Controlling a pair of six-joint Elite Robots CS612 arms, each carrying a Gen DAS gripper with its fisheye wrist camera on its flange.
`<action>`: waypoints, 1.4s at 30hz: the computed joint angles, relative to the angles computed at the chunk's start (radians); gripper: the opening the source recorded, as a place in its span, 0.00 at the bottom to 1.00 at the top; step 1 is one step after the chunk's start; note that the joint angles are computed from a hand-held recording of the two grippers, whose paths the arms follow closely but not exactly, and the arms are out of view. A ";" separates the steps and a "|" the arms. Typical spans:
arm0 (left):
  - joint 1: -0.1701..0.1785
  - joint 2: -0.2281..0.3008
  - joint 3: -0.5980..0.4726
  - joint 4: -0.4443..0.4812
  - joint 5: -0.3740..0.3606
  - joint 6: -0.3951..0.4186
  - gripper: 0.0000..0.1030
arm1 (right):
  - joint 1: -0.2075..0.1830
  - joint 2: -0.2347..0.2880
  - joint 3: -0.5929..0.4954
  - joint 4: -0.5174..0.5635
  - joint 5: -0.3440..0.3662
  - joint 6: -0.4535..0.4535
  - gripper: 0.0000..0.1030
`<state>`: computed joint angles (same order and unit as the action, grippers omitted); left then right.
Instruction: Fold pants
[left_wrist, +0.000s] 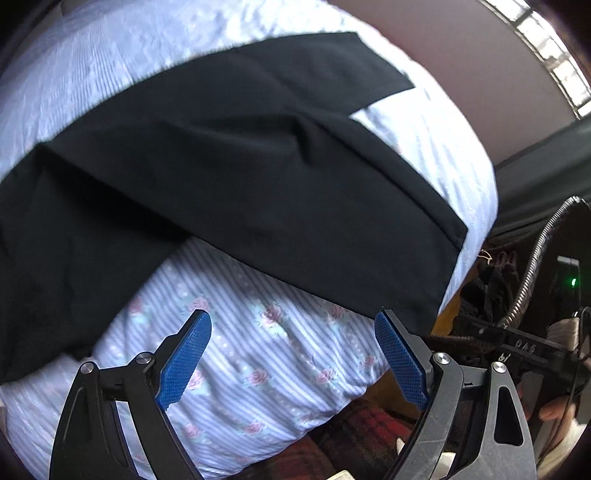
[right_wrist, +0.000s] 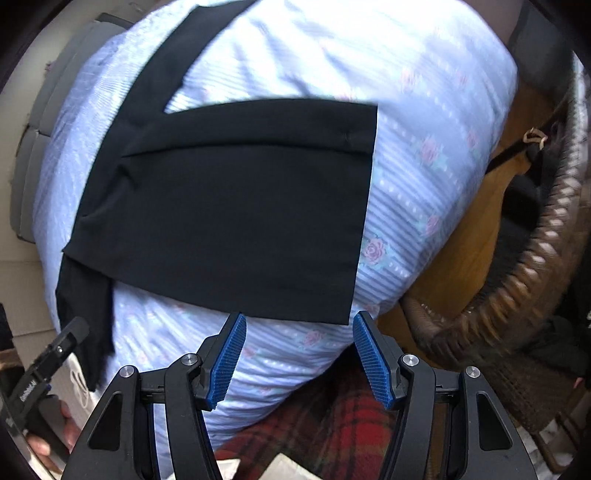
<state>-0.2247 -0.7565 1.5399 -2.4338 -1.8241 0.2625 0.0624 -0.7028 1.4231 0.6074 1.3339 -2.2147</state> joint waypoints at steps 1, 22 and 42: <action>-0.003 0.011 -0.012 0.015 0.009 -0.020 0.87 | -0.004 0.025 -0.015 0.005 -0.018 -0.002 0.60; -0.001 0.156 -0.187 0.196 -0.059 -0.142 0.27 | -0.017 0.126 -0.084 0.016 -0.052 0.082 0.64; -0.009 0.121 -0.234 0.097 -0.256 0.020 0.12 | -0.024 0.048 0.018 -0.144 -0.058 0.321 0.64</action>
<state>-0.2336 -0.6359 1.3058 -2.3370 -2.0801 0.2822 0.0381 -0.6546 1.4411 0.4636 1.2756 -1.8938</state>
